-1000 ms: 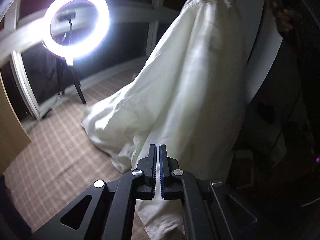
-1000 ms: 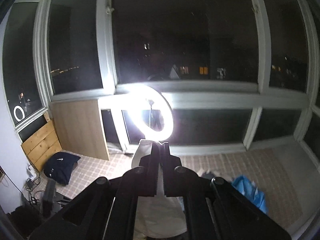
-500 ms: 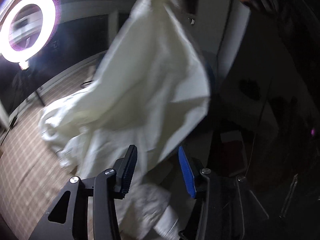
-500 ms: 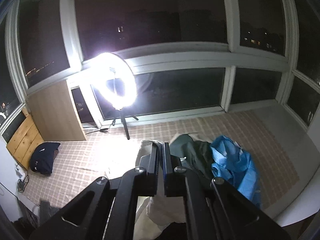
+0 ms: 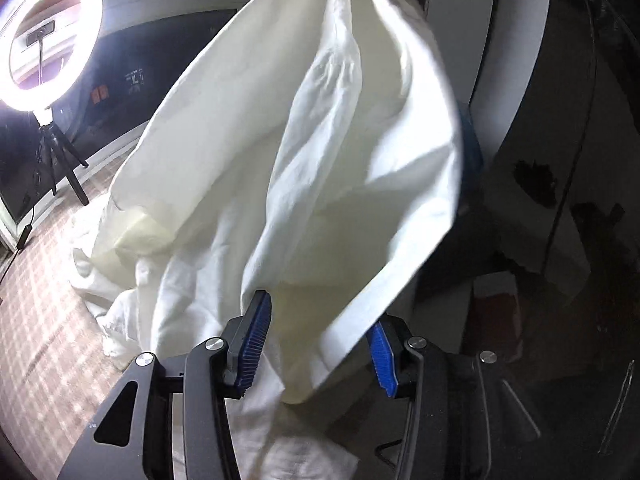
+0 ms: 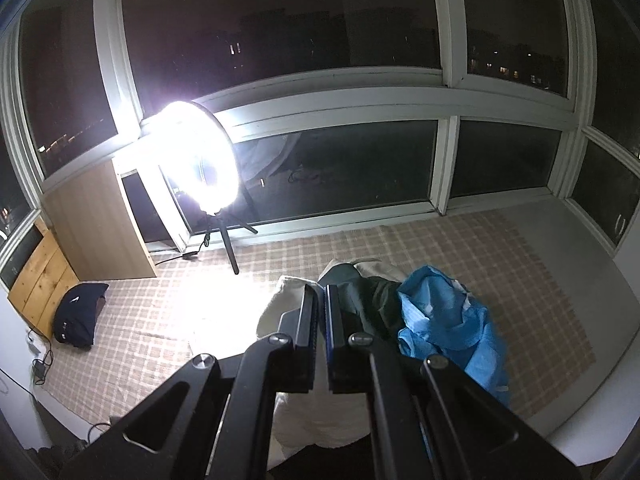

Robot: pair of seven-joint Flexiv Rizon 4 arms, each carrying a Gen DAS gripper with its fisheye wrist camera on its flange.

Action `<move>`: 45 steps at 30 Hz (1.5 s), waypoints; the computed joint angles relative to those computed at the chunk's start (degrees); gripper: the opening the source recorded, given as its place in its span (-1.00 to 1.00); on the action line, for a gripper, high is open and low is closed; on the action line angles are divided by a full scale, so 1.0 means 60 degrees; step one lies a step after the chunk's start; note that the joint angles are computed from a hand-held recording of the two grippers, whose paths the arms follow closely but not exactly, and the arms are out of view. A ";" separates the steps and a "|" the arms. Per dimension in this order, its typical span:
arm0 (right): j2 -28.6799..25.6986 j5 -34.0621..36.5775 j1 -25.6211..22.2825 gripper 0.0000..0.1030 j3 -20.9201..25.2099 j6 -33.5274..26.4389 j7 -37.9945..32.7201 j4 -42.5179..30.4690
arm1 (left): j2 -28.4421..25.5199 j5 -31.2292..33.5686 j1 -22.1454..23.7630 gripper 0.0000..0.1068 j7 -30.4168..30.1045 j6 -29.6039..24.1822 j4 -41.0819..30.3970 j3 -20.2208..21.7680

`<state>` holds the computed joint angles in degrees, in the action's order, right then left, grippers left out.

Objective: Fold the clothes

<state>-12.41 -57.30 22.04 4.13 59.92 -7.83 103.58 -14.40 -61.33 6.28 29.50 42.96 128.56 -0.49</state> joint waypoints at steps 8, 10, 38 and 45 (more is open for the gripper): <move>-0.0116 0.0064 0.0047 -0.94 -0.0014 -0.0032 -0.0399 -0.0184 | -0.0056 0.0102 0.0454 -0.15 -0.0398 -0.0605 -0.0428 0.0060; -0.0137 0.0092 0.0051 -0.94 -0.0025 0.0003 -0.0453 -0.0216 | -0.0153 -0.0005 0.0357 -0.15 -0.0157 -0.0251 -0.0439 0.0044; 0.0333 -0.1506 -0.0044 -0.94 -0.0175 0.0870 0.1156 -0.0081 | 0.0129 -0.0567 0.1947 -0.98 -0.1673 -0.2085 -0.3185 0.0459; 0.0422 -0.4557 0.0541 -0.94 0.0089 0.0807 0.3462 -0.1465 | 0.0532 -0.2345 0.3003 -0.98 -0.0151 -0.2910 -0.4745 0.0885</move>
